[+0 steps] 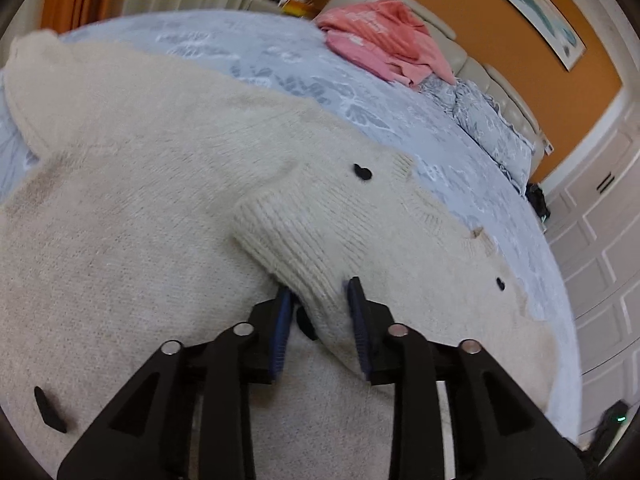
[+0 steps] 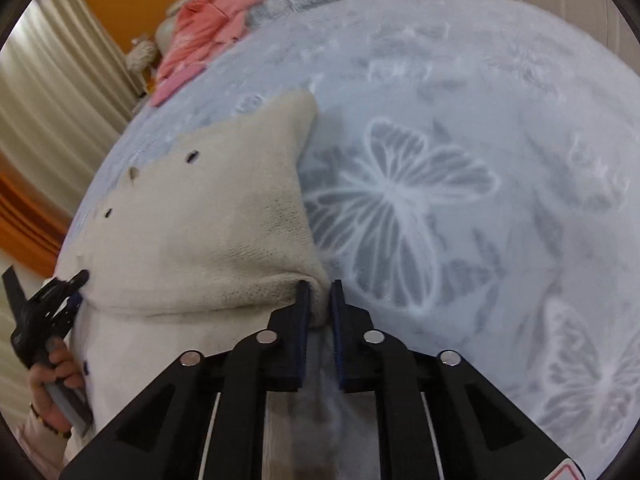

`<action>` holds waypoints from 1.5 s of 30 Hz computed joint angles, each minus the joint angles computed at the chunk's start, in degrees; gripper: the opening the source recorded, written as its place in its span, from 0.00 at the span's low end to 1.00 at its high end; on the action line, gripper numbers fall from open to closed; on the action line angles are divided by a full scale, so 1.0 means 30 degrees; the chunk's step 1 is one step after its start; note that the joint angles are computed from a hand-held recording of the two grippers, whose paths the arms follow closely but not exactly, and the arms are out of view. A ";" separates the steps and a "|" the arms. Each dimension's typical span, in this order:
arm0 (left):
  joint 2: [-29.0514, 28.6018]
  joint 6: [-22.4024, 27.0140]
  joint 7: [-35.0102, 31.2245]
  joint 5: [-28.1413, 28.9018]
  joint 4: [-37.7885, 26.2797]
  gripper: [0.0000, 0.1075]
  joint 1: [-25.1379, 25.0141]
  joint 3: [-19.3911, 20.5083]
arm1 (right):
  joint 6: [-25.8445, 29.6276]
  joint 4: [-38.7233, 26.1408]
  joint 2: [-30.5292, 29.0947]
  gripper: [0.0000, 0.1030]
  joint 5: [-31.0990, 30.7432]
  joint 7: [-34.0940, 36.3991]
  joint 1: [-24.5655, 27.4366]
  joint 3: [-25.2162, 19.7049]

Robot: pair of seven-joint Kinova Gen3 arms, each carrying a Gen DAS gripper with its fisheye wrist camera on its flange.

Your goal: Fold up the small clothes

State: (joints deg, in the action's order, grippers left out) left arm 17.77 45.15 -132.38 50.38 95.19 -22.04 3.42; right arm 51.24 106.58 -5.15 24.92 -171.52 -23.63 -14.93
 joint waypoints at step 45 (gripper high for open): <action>0.0874 0.1568 -0.5511 0.6221 0.1775 0.19 -0.1512 -0.0645 | -0.2431 -0.4901 0.4640 0.17 -0.3794 0.8371 0.8679 -0.2105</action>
